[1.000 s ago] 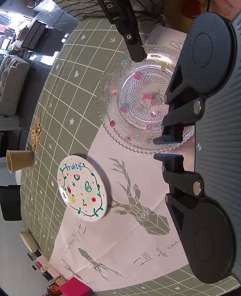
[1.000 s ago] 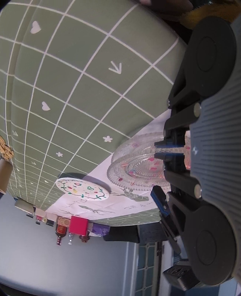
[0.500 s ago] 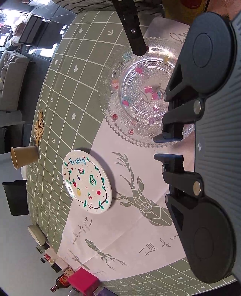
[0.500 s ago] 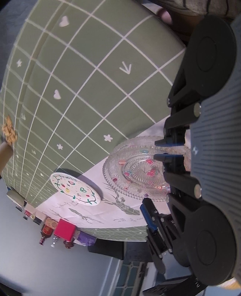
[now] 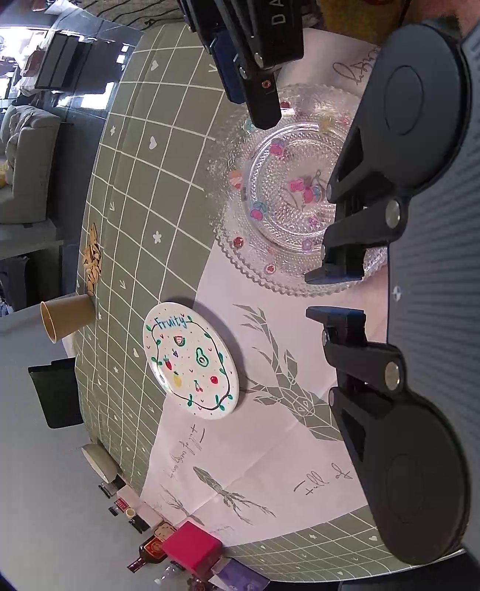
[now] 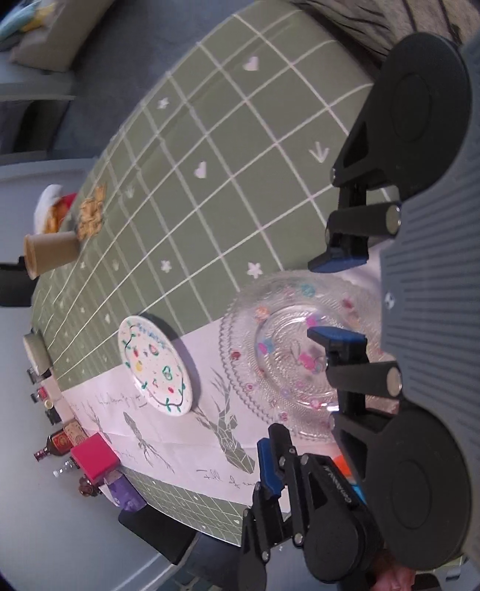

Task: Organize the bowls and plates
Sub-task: 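Open the right tool, then the left tool, releasing the glass plate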

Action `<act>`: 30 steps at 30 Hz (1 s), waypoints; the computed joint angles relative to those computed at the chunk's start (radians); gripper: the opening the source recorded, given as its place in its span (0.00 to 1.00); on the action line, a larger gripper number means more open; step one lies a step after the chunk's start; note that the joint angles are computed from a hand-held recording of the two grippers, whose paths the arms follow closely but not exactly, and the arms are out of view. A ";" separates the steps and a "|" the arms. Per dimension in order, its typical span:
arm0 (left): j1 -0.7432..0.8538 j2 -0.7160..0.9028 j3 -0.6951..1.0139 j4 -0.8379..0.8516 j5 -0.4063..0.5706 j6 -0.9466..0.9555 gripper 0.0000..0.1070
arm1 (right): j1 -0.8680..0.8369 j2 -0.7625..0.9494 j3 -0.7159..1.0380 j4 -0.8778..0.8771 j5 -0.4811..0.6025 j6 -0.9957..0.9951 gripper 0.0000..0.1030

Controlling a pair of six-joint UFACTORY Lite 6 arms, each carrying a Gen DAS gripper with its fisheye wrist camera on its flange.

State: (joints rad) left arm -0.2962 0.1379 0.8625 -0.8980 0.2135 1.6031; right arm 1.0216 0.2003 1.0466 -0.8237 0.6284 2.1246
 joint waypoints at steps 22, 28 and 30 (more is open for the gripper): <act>0.033 -0.138 -0.033 0.161 0.050 -0.274 0.32 | 0.102 0.154 0.178 -0.080 0.232 -0.050 0.66; 0.037 -0.121 -0.004 0.237 0.087 -0.462 0.38 | 0.115 0.147 0.178 -0.140 0.271 -0.021 0.86; 0.042 -0.122 -0.006 0.239 0.073 -0.498 0.39 | 0.118 0.146 0.184 -0.150 0.277 -0.045 0.92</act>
State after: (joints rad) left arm -0.2545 0.0157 0.8564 -0.6587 0.2869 1.1047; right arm 1.1391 0.3467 1.2303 -0.9738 0.9053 2.0798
